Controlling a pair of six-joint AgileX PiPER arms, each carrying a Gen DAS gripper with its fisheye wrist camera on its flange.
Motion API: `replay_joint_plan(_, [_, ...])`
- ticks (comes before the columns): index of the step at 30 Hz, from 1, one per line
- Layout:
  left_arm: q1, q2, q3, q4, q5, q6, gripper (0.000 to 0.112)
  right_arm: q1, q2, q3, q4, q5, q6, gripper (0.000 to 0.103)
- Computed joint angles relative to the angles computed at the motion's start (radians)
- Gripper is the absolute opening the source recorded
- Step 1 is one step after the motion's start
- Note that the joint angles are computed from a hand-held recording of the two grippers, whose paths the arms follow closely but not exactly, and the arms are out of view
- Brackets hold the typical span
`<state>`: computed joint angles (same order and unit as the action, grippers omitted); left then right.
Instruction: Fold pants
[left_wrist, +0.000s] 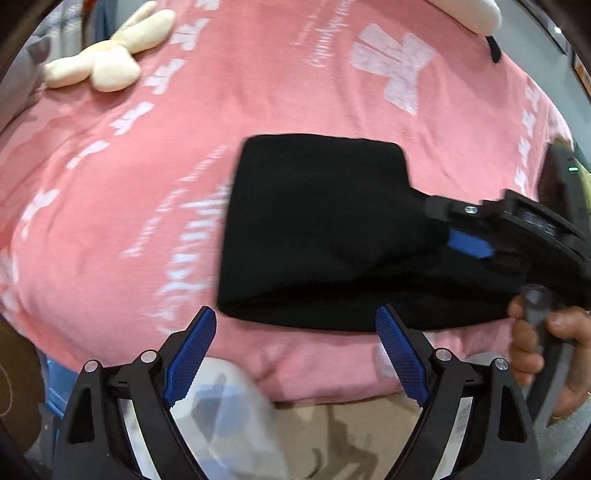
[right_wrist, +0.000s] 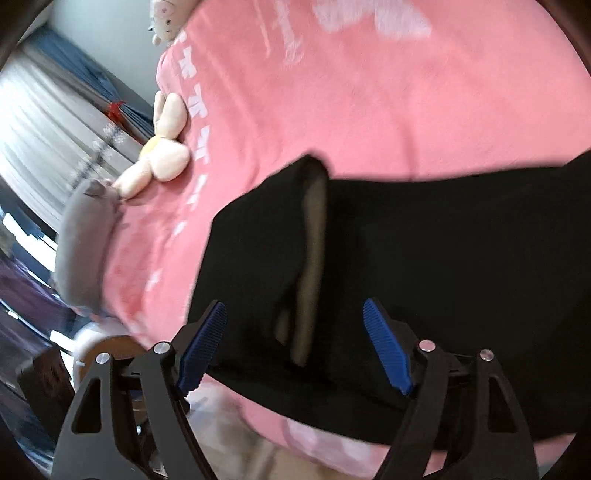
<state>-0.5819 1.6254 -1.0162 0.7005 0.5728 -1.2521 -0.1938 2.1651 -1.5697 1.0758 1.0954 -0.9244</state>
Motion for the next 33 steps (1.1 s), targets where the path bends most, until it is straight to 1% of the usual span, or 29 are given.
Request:
replay_joint_plan(1, [0.009,-0.019,0.021,0.002,-0.005,-0.001,0.086,0.019,0.048,-0.038,0.005,0.034,0.043,0.058])
replay_joint_plan(2, [0.018,-0.038,0.044,0.005,-0.011,-0.006,0.086,0.028,0.069,-0.047,0.015,0.042,0.06,0.044])
replay_joint_plan(3, [0.022,-0.054,0.066,0.016,-0.016,-0.022,0.086,0.039,0.065,-0.024,0.037,0.011,0.059,0.028])
replay_joint_plan(5, [0.038,-0.073,0.092,0.036,-0.035,-0.054,0.086,0.048,0.057,-0.021,0.061,0.024,0.055,0.018])
replay_joint_plan(6, [0.047,-0.078,0.1,0.043,-0.044,-0.065,0.086,0.053,0.026,-0.01,0.07,0.022,0.05,0.016])
replay_joint_plan(10, [0.081,-0.076,0.073,0.0,-0.05,-0.018,0.086,0.029,-0.146,0.005,0.123,0.059,-0.027,0.015])
replay_joint_plan(11, [0.085,-0.089,0.077,-0.004,-0.056,-0.012,0.086,0.006,-0.192,0.004,0.137,0.073,-0.05,0.015])
replay_joint_plan(13, [0.072,-0.11,0.08,0.027,-0.059,-0.047,0.086,-0.071,-0.273,-0.008,0.146,0.102,-0.091,0.015])
replay_joint_plan(14, [0.066,-0.112,0.079,0.038,-0.061,-0.062,0.086,-0.107,-0.292,-0.019,0.133,0.105,-0.098,0.016])
replay_joint_plan(15, [0.064,-0.108,0.075,0.034,-0.063,-0.063,0.086,-0.148,-0.307,-0.023,0.097,0.086,-0.11,0.016])
replay_joint_plan(17, [0.063,-0.073,0.046,-0.017,-0.074,-0.022,0.086,-0.189,-0.305,-0.004,0.003,0.001,-0.112,0.016])
replay_joint_plan(20, [0.047,-0.009,-0.008,-0.086,-0.079,0.023,0.086,-0.218,-0.161,-0.001,-0.216,-0.139,0.018,0.016])
replay_joint_plan(21, [0.037,0.012,-0.032,-0.113,-0.083,0.045,0.086,-0.209,-0.14,0.04,-0.258,-0.215,0.02,0.016])
replay_joint_plan(22, [0.027,0.028,-0.054,-0.129,-0.081,0.065,0.086,-0.21,-0.125,0.071,-0.26,-0.252,-0.003,0.016])
replay_joint_plan(24, [0.004,0.052,-0.086,-0.128,-0.063,0.082,0.086,-0.237,-0.123,0.104,-0.175,-0.236,-0.057,0.016])
replay_joint_plan(26, [-0.02,0.079,-0.128,-0.124,-0.033,0.104,0.086,-0.24,-0.139,0.1,-0.149,-0.225,-0.058,0.016])
replay_joint_plan(28, [-0.031,0.095,-0.156,-0.141,-0.029,0.13,0.086,-0.258,-0.169,0.091,-0.095,-0.171,-0.095,0.016])
replay_joint_plan(29, [-0.034,0.101,-0.166,-0.139,-0.03,0.13,0.086,-0.266,-0.192,0.098,-0.071,-0.163,-0.119,0.016])
replay_joint_plan(30, [-0.038,0.109,-0.178,-0.131,-0.026,0.12,0.086,-0.272,-0.216,0.107,-0.059,-0.172,-0.143,0.016])
replay_joint_plan(32, [-0.039,0.127,-0.198,-0.137,-0.036,0.122,0.086,-0.288,-0.207,0.102,-0.078,-0.179,-0.165,0.018])
replay_joint_plan(33, [-0.037,0.139,-0.208,-0.144,-0.042,0.126,0.086,-0.276,-0.164,0.086,-0.138,-0.205,-0.151,0.022])
